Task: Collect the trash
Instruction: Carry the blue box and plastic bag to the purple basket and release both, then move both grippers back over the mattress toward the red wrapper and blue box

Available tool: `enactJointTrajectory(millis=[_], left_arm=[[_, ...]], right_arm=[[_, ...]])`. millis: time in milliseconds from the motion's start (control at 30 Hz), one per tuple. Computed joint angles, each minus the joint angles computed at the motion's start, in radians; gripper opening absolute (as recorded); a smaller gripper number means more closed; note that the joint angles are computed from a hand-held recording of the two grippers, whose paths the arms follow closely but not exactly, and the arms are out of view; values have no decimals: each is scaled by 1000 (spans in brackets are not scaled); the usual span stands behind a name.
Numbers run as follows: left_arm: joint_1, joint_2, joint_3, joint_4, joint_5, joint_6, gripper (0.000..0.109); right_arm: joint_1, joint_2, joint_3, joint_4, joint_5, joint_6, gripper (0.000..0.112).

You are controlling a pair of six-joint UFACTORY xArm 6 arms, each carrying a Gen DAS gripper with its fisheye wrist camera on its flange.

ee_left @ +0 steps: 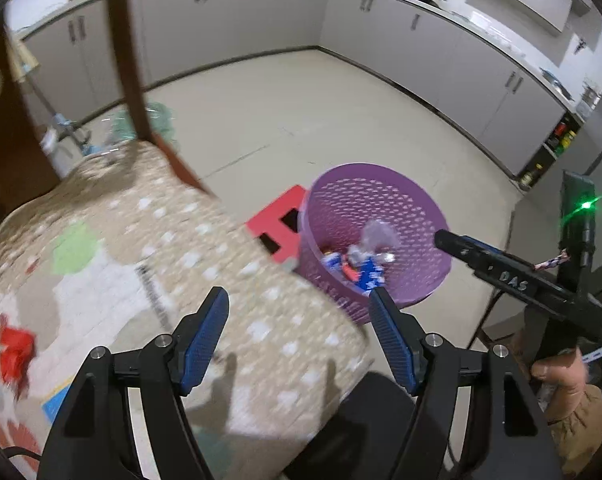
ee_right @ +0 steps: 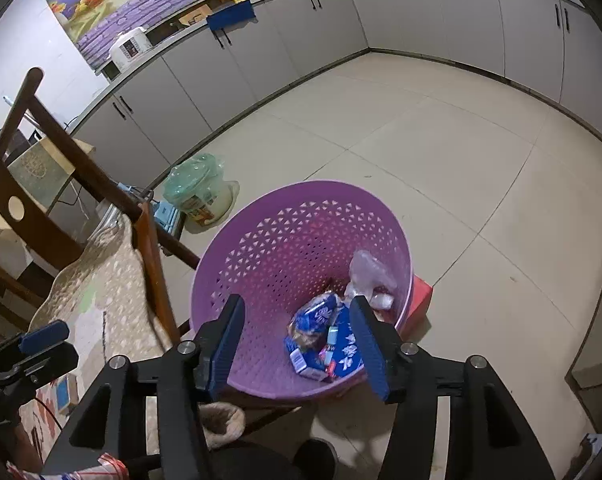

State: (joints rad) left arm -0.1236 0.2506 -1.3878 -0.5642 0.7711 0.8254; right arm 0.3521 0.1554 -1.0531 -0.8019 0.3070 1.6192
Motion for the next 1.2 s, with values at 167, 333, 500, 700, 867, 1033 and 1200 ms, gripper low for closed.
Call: enactJointTrajectory(millis=[167, 333, 500, 700, 867, 1033, 1200], left_arm=[[34, -120, 161, 19, -129, 29, 73], [65, -206, 297, 33, -254, 73, 73], [110, -282, 388, 9, -277, 110, 73], [150, -328, 434, -28, -291, 143, 73], [195, -332, 420, -64, -286, 147, 73], [252, -313, 397, -96, -276, 146, 74], [323, -269, 368, -91, -291, 128, 74]], right_arm=[[50, -5, -13, -13, 25, 22, 64], [99, 13, -48, 1, 34, 12, 67], [159, 55, -116, 59, 56, -58, 70], [220, 116, -211, 135, 73, -145, 70], [261, 163, -293, 192, 106, -235, 71], [297, 211, -380, 237, 148, -321, 73], [326, 269, -463, 293, 177, -398, 73]])
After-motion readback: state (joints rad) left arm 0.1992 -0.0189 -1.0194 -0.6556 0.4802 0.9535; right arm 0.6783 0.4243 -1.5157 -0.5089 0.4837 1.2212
